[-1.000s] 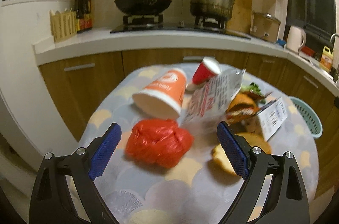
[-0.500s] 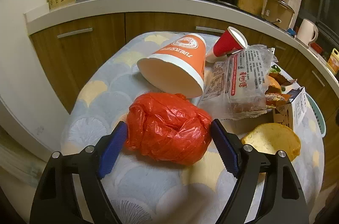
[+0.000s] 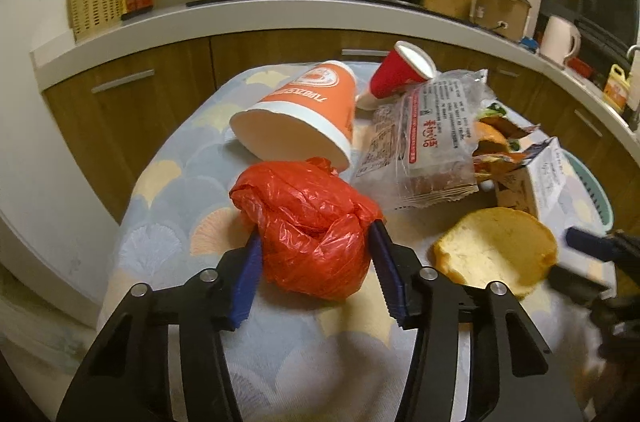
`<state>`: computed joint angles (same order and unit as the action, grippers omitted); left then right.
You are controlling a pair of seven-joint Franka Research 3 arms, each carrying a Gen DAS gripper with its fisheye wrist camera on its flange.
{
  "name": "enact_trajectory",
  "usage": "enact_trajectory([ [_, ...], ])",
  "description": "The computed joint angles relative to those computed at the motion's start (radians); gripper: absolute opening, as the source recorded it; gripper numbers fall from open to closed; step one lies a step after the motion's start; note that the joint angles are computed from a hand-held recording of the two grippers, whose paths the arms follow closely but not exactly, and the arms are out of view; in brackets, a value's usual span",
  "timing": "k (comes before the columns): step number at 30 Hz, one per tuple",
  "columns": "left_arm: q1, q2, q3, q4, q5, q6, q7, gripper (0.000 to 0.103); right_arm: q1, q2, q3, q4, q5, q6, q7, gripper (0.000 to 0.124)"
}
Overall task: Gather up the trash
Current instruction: 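Grasp the red plastic bag with the left tool while the right tool grasps the bread crust, then carry both items over the blue basket and open both tools to drop them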
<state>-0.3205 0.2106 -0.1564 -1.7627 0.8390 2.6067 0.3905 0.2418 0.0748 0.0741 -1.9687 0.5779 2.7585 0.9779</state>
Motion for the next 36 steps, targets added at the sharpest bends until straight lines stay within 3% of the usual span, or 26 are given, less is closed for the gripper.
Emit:
enact_trajectory([
  [3,0.007,-0.023,-0.003,-0.032,-0.003,0.049,-0.004,0.048,0.008,0.030,-0.001,0.030,-0.052,-0.036,0.035,0.060],
  [8,-0.004,-0.038,-0.006,-0.030,0.048,0.049,-0.027,0.048,-0.005,0.101,0.004,0.132,-0.054,-0.132,0.073,0.059],
  [9,-0.006,-0.041,-0.009,-0.027,0.052,0.048,-0.028,0.048,-0.009,0.108,0.008,0.142,-0.039,-0.140,0.069,0.055],
  [12,-0.011,-0.048,-0.014,-0.022,0.069,0.042,-0.033,0.048,-0.014,0.117,0.015,0.158,-0.022,-0.171,0.061,0.015],
  [14,-0.016,-0.062,-0.017,-0.029,0.092,0.035,-0.050,0.048,-0.014,0.106,0.021,0.138,-0.014,-0.158,0.034,0.010],
  [19,-0.019,-0.093,-0.033,-0.030,0.145,0.039,-0.084,0.048,-0.020,0.010,0.030,0.038,0.112,-0.102,-0.127,0.008],
  [27,-0.053,-0.026,-0.047,0.089,0.173,0.076,-0.053,0.048,-0.016,-0.121,-0.029,-0.064,0.230,-0.011,-0.262,0.008],
  [33,-0.130,0.128,-0.036,0.310,0.129,0.101,0.088,0.048,-0.045,-0.158,-0.087,-0.068,0.297,0.046,-0.280,0.008],
  [36,-0.158,0.258,-0.056,0.492,0.028,0.103,0.228,0.048,-0.077,-0.157,-0.113,-0.058,0.290,0.092,-0.252,0.008],
])
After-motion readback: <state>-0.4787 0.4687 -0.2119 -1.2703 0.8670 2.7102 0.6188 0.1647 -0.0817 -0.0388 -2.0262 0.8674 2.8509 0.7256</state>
